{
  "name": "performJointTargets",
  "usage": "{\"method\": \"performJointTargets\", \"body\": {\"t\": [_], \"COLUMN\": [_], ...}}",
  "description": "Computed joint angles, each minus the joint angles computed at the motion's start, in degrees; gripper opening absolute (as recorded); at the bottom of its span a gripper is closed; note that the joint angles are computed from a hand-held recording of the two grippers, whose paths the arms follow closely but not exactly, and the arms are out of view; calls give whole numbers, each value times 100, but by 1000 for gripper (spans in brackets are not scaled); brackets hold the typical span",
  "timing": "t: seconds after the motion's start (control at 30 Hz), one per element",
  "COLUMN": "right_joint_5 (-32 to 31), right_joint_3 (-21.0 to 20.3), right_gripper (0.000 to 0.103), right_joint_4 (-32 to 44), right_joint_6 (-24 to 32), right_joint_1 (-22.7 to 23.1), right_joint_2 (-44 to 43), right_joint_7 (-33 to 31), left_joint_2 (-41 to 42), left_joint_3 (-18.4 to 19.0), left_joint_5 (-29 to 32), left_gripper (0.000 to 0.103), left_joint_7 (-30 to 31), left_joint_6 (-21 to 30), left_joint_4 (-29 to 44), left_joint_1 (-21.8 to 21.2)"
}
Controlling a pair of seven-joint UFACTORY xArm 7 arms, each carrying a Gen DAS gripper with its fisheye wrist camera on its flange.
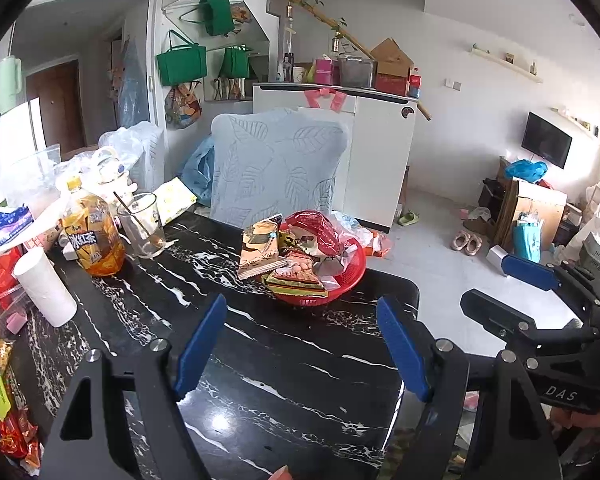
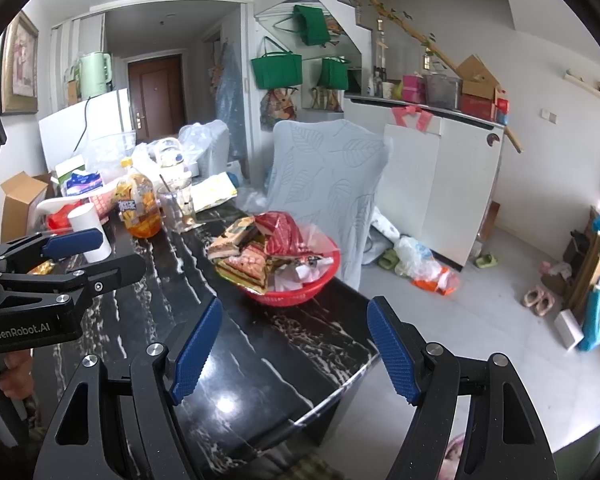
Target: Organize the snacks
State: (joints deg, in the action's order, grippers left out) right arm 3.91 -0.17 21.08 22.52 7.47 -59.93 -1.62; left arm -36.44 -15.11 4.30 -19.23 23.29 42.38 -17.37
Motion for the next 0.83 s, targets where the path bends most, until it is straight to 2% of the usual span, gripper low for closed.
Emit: {"method": "performJointTargets", "body": {"t": [0.23,0.4,0.67,0.83], "right_joint_5": [-49,-85,-110,-107], "right_joint_3": [45,78,70,57], "right_gripper": [78,78,78,78], "right_joint_4": [-12,-33,-96,-153], "right_joint_6": [6,25,129,188], "right_joint_1": [-103,-152,-172,-179], "right_joint_2": [-54,-65,-210,-329], "right_joint_7": [100,161,216,245], "left_joint_2": [16,-6,6,101], "left_joint_3": [-1,-176,-136,34], "left_joint_5": [24,223,244,51], "left_gripper": [77,77,77,77], "left_joint_7": [43,-97,-90,63], "left_joint_6": [43,91,80,90], "left_joint_4": [22,49,38,42], "left_joint_1": [-10,182,111,-114]}}
